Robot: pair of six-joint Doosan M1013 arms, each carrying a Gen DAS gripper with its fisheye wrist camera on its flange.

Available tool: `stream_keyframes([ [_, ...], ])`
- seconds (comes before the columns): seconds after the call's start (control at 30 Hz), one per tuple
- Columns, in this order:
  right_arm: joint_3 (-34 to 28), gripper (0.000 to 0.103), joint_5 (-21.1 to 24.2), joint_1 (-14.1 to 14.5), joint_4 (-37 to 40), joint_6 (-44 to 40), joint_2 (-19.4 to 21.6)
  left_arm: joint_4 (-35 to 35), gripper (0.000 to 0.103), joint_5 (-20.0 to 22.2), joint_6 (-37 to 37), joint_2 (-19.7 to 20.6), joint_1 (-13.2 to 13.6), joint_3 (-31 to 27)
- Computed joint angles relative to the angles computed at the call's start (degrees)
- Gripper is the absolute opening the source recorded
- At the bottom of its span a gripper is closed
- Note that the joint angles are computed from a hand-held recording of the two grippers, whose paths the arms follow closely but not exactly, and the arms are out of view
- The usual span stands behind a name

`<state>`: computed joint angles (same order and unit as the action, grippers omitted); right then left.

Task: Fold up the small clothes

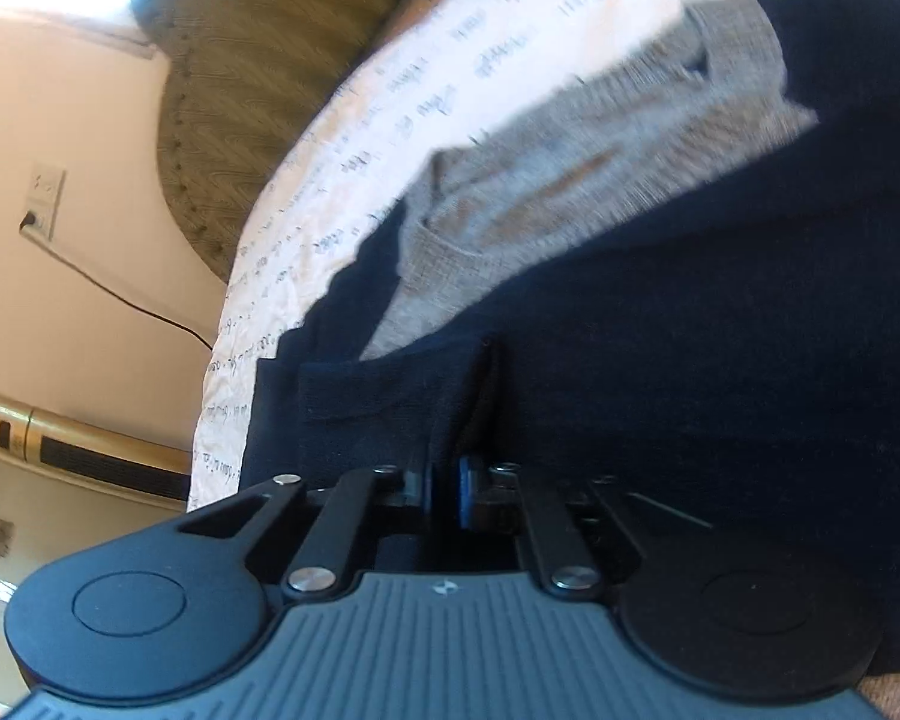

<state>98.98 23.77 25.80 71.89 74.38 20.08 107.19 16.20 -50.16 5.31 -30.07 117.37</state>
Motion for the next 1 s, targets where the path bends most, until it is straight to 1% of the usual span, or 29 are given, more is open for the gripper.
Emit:
stream_keyframes([
  [0.1,0.3,0.005,-2.0,0.3,0.7,-3.5,-1.0,3.7,0.100,0.9,-3.3,-0.1,-0.1,0.5],
  [0.17,0.6,0.005,-2.1,-0.2,1.9,-5.9,-1.8,3.1,0.100,1.0,-2.9,0.2,-0.3,0.3],
  [0.2,0.7,0.005,-2.5,-0.5,0.4,-5.3,-2.4,2.4,0.100,0.9,-2.2,0.3,-0.3,0.1],
  [0.37,2.8,0.005,-4.2,-2.9,-8.1,1.5,-5.7,1.8,0.101,0.6,-1.6,0.4,-0.3,-0.1],
  [0.47,4.8,0.005,-5.3,-4.3,-15.4,8.8,-7.8,2.1,0.101,0.2,-1.8,0.5,-0.2,-0.1],
  [0.53,5.8,0.005,-5.7,-4.8,-23.1,16.3,-8.9,2.6,0.101,0.1,-2.1,0.5,-0.2,-0.1],
  [0.6,6.7,0.005,-5.7,-5.3,-27.8,20.9,-9.6,2.0,0.102,0.2,-1.3,0.5,-0.2,-0.1],
  [0.77,8.4,0.005,-5.7,-6.5,-29.2,22.1,-10.5,0.5,0.102,0.2,0.7,0.5,-0.4,-0.3],
  [0.87,8.9,0.005,-6.0,-6.7,-32.5,25.1,-10.6,0.5,0.102,0.1,0.9,0.6,-0.3,-0.3],
  [0.93,9.7,0.005,-7.3,-7.0,-31.5,25.0,-11.1,0.5,0.102,0.1,0.9,0.6,-0.3,-0.3],
  [1.0,10.5,0.005,-8.4,-7.3,-28.8,23.7,-11.3,0.3,0.102,0.1,1.0,0.5,-0.3,-0.3],
])
